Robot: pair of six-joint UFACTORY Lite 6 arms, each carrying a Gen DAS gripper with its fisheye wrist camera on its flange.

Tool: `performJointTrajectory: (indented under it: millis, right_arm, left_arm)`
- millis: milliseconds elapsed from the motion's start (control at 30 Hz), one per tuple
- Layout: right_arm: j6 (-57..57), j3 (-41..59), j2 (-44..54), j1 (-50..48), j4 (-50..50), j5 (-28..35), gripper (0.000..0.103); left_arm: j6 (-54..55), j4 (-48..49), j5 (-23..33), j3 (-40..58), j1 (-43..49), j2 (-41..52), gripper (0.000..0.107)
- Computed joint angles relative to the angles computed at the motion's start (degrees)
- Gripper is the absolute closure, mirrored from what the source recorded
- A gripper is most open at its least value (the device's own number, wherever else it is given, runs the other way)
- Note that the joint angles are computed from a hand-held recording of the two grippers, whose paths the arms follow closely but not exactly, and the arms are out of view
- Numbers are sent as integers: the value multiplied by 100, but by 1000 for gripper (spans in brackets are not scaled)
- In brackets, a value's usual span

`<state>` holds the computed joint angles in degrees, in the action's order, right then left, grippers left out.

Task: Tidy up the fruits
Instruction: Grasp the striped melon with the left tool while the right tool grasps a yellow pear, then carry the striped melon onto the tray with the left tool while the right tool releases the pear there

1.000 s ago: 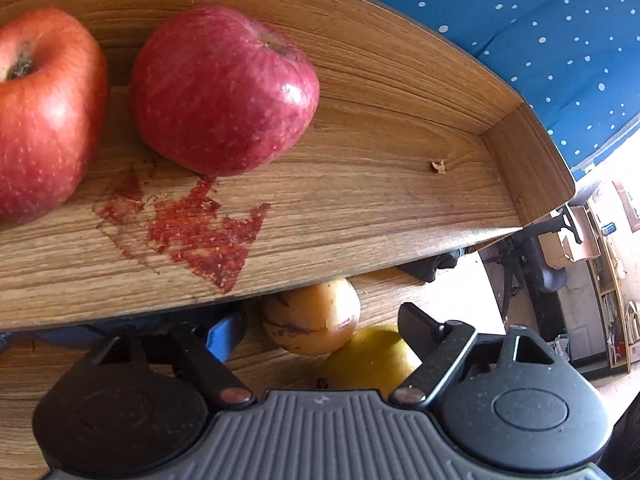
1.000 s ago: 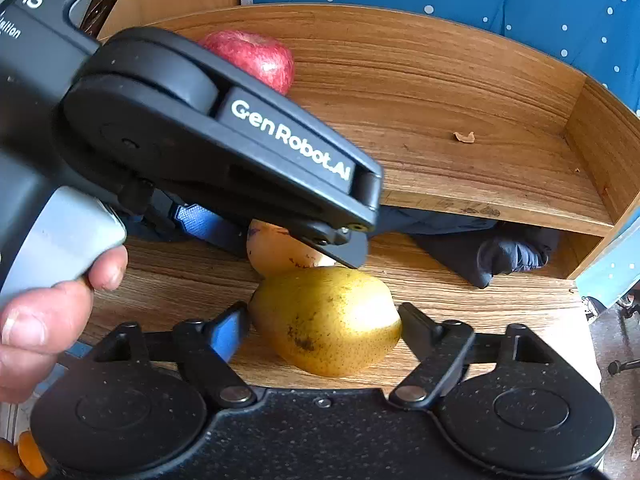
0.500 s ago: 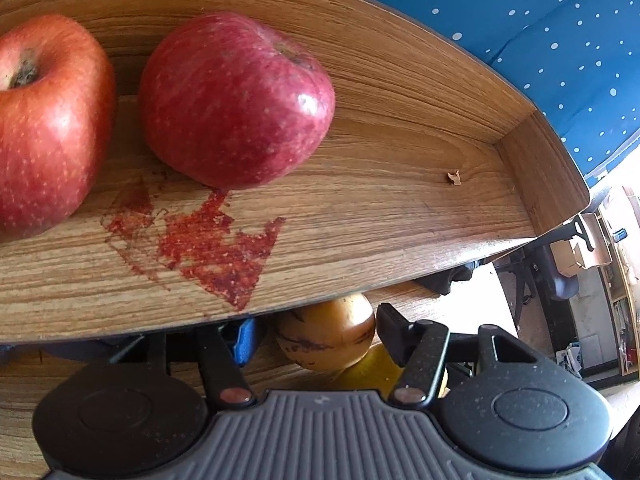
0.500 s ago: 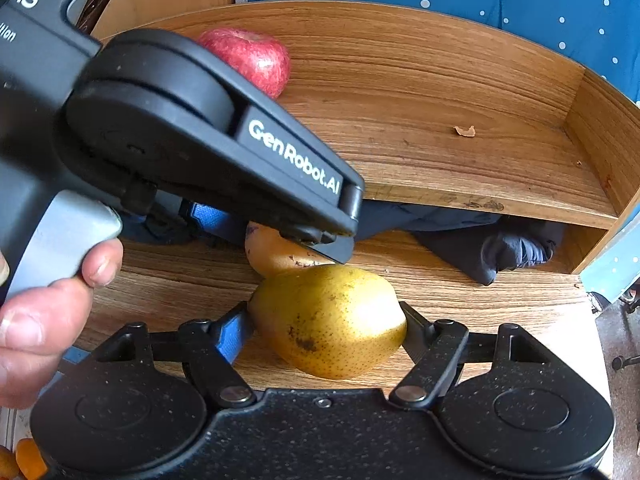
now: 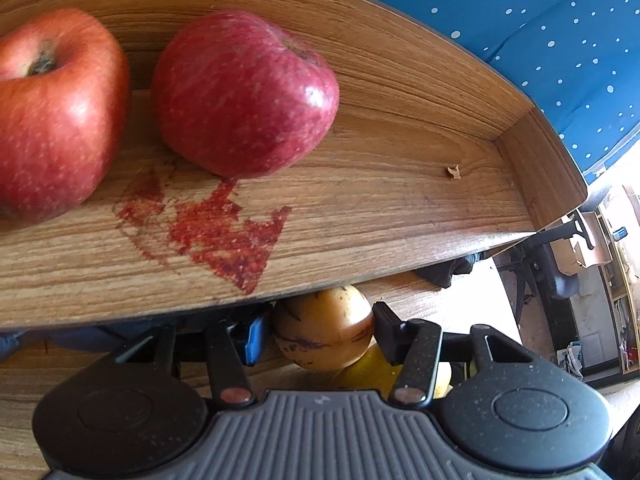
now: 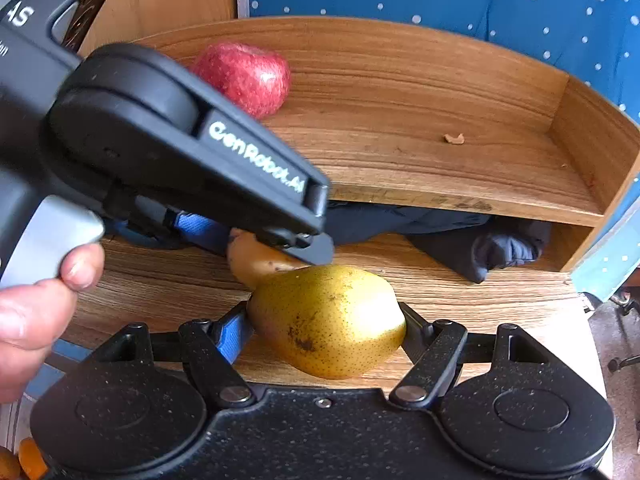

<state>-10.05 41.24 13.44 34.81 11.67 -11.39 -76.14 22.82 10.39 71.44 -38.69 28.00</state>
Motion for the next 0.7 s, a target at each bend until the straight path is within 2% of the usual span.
performJointTrajectory:
  millis: [367, 567, 700]
  right_arm:
    - [-2674, -573, -968, 488, 3245, -90, 27]
    - [-4590, -984, -1761, 1117, 5866, -383, 27]
    - [-5779, -1107, -2221, 1684, 7546, -763, 27]
  left_arm:
    - [-1595, 1377, -78, -922, -214, -917, 50]
    - [-2072, 1890, 64, -1487, -354, -1597, 50]
    - [-1966, 1800, 165, -1921, -444, -2124, 50]
